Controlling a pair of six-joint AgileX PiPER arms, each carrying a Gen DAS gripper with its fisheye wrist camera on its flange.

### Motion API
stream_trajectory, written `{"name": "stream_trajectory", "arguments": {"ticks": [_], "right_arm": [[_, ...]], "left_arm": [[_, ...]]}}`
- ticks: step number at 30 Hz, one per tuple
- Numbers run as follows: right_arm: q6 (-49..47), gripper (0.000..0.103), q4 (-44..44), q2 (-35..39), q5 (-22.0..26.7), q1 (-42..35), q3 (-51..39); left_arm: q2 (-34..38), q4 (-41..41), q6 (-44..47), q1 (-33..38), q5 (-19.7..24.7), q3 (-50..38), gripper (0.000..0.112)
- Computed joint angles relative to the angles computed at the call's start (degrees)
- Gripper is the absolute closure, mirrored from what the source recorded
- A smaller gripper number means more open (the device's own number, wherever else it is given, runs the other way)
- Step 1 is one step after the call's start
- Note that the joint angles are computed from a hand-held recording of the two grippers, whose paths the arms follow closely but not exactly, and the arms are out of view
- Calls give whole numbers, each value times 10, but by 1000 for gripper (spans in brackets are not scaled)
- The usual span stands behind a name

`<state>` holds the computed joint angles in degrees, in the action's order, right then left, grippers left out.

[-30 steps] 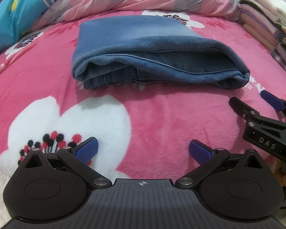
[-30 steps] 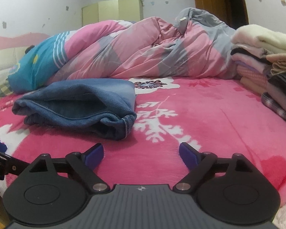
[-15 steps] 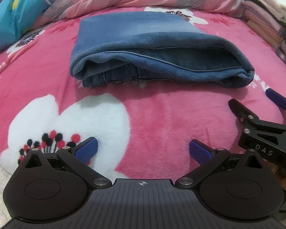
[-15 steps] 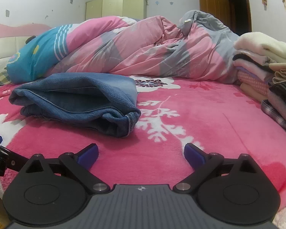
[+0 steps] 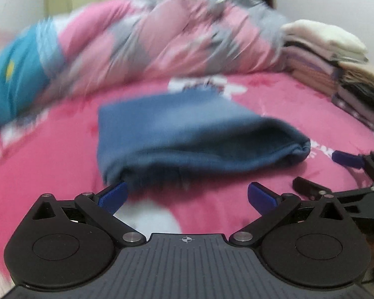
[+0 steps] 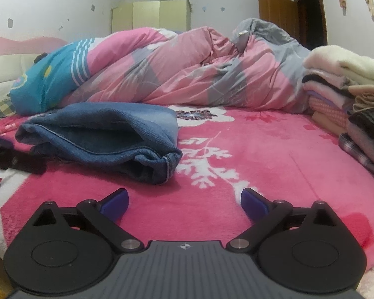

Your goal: Fold clothes

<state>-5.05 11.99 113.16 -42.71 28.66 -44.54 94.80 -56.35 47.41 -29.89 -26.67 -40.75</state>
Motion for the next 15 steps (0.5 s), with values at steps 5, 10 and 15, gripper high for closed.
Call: {"name": "stream_trajectory", "arguments": {"ticks": [5,10,15], "right_arm": [[46,26,-30,-4,-15,-18,7],[118,26,-80,-3,-13,-45,7],[129,26,-90,-1,-17,-50,9]], "left_arm": [[62,109,76,-47,-150,18,9],[163,129,206,-89,-304,6,9],[171,121,201,-67,-307,-30,23]]}}
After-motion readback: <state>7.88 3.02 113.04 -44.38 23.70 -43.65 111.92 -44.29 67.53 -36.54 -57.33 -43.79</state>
